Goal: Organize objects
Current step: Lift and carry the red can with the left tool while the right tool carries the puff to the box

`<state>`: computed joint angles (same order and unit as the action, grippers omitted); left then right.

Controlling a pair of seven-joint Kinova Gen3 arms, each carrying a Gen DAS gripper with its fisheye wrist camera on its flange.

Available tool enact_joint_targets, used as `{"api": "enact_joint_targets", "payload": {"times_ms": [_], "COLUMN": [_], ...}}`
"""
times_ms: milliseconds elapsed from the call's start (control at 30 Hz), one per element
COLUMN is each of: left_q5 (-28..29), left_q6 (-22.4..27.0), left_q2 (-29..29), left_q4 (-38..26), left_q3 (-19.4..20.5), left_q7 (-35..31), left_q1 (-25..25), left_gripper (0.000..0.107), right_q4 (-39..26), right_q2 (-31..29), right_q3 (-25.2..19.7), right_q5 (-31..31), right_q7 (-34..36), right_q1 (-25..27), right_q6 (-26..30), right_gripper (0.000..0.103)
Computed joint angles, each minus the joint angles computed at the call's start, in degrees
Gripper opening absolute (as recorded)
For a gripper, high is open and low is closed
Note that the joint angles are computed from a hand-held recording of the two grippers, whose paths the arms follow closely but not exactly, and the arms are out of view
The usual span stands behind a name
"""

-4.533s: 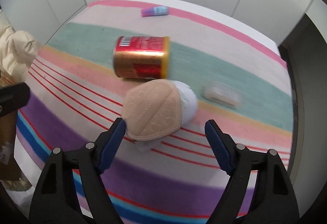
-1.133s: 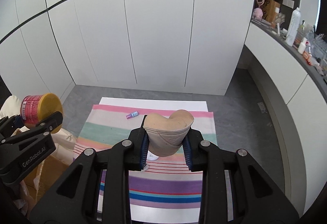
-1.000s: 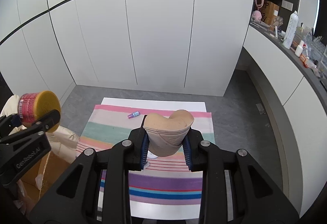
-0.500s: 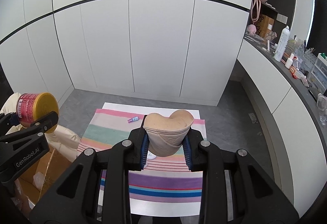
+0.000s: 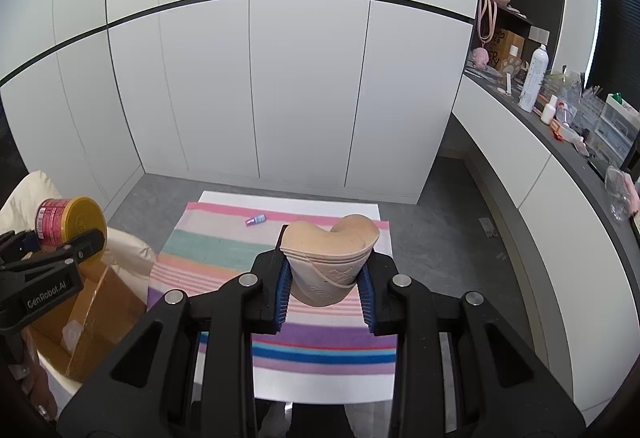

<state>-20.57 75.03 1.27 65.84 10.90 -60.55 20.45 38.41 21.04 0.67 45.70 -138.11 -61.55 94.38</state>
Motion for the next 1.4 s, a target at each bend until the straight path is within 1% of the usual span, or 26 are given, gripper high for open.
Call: {"api": "enact_joint_targets", "payload": {"times_ms": [100, 167, 367, 467, 567, 700, 767, 833, 900, 967, 1033, 1167, 1400], "left_q5": [-1.4, -0.9, -0.7, 0.3, -0.7, 3.8, 4.7, 7.2, 9.4, 9.2, 9.8, 12.4, 13.3], "left_q6": [-0.5, -0.7, -1.4, -1.6, -0.5, 0.1, 1.0, 0.8, 0.5, 0.5, 0.1, -1.4, -2.3], "left_q2": [-2.5, -4.1, -8.9, -11.1, -13.2, -16.1, -16.6, -17.4, -18.1, -17.9, -17.7, -17.7, -17.1], "left_q4": [3.0, 4.5, 9.2, 11.5, 14.0, 17.3, 18.2, 19.4, 20.7, 21.4, 21.8, 22.7, 23.9], "left_q3": [0.8, 1.3, 3.8, 4.9, 7.3, 6.0, 6.2, 4.9, 3.8, 4.4, 4.2, 2.4, 1.2], "left_q7": [0.9, 0.9, 1.5, 1.7, 3.3, 1.2, 0.1, -0.8, -1.4, -1.2, -1.5, -2.5, -2.6], "left_q1": [0.4, 0.1, -1.9, -3.3, -4.9, -6.1, -7.1, -7.8, -8.8, -10.0, -10.5, -11.2, -12.8], "left_gripper": [0.062, 0.062, 0.062, 0.062, 0.062, 0.062, 0.062, 0.062, 0.062, 0.062, 0.062, 0.062, 0.062], "right_q4": [4.6, 7.8, 15.7, 19.4, 22.9, 28.1, 29.6, 31.1, 32.8, 33.4, 33.4, 33.2, 33.0], "right_q2": [-2.5, -4.2, -8.0, -9.6, -11.4, -14.0, -14.5, -15.1, -16.2, -16.7, -16.6, -16.3, -15.0], "right_q3": [-1.0, -2.5, -7.8, -10.3, -12.7, -15.9, -17.3, -18.4, -19.3, -20.2, -20.9, -21.1, -20.2], "right_q5": [0.7, 1.2, 2.2, 2.1, 0.7, -3.2, -4.4, -5.2, -6.0, -6.1, -5.1, -4.8, -7.1], "right_q7": [-3.4, -5.8, -12.9, -16.5, -19.9, -24.3, -25.0, -26.1, -27.6, -28.2, -28.3, -28.3, -28.1], "right_q1": [-1.7, -2.2, -2.3, -2.0, -1.1, 0.9, 1.5, 1.8, 2.5, 3.1, 3.2, 3.6, 4.5], "right_q6": [0.0, 0.0, 0.9, 1.5, 1.0, 0.1, 0.7, 1.2, 0.4, 0.1, 0.5, 0.0, -1.2], "right_gripper": [0.029, 0.029, 0.029, 0.029, 0.029, 0.029, 0.029, 0.029, 0.029, 0.029, 0.029, 0.029, 0.029]}}
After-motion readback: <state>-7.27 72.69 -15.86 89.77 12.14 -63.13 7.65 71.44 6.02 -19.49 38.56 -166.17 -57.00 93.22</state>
